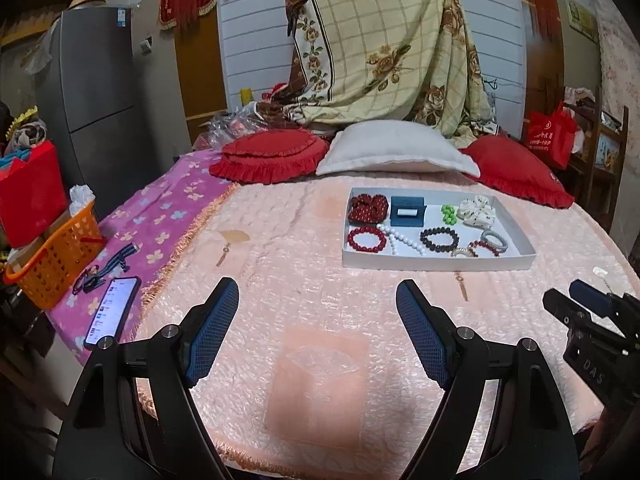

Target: Organize jewelry

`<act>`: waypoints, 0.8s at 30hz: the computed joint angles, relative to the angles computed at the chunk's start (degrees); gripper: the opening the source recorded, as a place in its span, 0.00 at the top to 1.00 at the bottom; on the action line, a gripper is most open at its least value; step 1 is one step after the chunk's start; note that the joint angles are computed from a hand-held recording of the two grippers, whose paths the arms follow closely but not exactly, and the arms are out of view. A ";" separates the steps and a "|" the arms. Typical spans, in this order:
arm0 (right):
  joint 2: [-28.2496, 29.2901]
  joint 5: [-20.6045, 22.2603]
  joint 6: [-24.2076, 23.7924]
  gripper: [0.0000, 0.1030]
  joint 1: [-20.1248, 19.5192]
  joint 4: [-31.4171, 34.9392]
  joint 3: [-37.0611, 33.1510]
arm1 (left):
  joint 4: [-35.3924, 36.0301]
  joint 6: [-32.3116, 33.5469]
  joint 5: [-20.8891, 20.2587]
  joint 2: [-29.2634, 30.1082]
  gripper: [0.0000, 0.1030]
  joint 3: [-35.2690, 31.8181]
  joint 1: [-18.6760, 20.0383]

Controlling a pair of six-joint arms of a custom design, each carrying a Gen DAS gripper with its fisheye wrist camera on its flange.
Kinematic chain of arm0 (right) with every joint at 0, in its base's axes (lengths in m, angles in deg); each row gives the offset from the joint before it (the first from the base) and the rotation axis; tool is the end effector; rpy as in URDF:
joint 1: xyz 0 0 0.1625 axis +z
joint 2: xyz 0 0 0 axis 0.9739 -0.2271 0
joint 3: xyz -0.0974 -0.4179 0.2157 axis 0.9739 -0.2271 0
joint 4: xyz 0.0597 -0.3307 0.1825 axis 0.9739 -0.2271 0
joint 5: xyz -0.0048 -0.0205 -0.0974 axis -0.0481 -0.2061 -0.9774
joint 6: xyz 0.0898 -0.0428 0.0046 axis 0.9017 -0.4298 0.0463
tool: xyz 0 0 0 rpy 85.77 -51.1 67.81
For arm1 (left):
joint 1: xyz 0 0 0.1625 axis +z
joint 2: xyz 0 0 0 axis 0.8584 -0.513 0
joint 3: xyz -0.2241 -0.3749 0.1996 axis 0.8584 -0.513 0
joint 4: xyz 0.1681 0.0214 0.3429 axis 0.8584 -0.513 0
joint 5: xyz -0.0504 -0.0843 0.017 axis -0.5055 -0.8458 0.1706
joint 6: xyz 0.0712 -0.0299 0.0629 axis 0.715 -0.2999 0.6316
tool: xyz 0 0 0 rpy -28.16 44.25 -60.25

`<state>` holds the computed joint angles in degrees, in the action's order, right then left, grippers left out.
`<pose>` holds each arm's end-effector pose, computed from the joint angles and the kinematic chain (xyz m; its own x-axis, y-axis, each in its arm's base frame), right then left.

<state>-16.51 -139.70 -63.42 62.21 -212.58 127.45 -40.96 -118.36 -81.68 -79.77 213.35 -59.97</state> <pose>0.4512 -0.2941 0.1055 -0.7031 -0.4466 0.5534 -0.6949 0.5966 -0.4014 -0.1513 -0.2053 0.3599 -0.5902 -0.4332 -0.6812 0.4780 0.4925 -0.7273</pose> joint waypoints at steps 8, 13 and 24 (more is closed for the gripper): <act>-1.42 -1.43 2.01 0.62 0.29 -1.18 2.41 | 1.26 -2.02 -1.92 2.10 0.21 -0.27 -3.39; -1.89 -1.79 3.70 0.62 0.07 -0.39 3.25 | 0.80 -1.52 -2.22 2.21 0.21 -0.20 -3.85; -1.46 -2.28 3.90 0.61 0.54 0.44 3.25 | -2.00 1.16 -2.22 0.95 0.21 0.92 -4.43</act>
<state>-17.97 -141.98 -59.52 62.76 -212.15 130.70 -42.96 -117.20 -83.90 -78.81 214.27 -64.40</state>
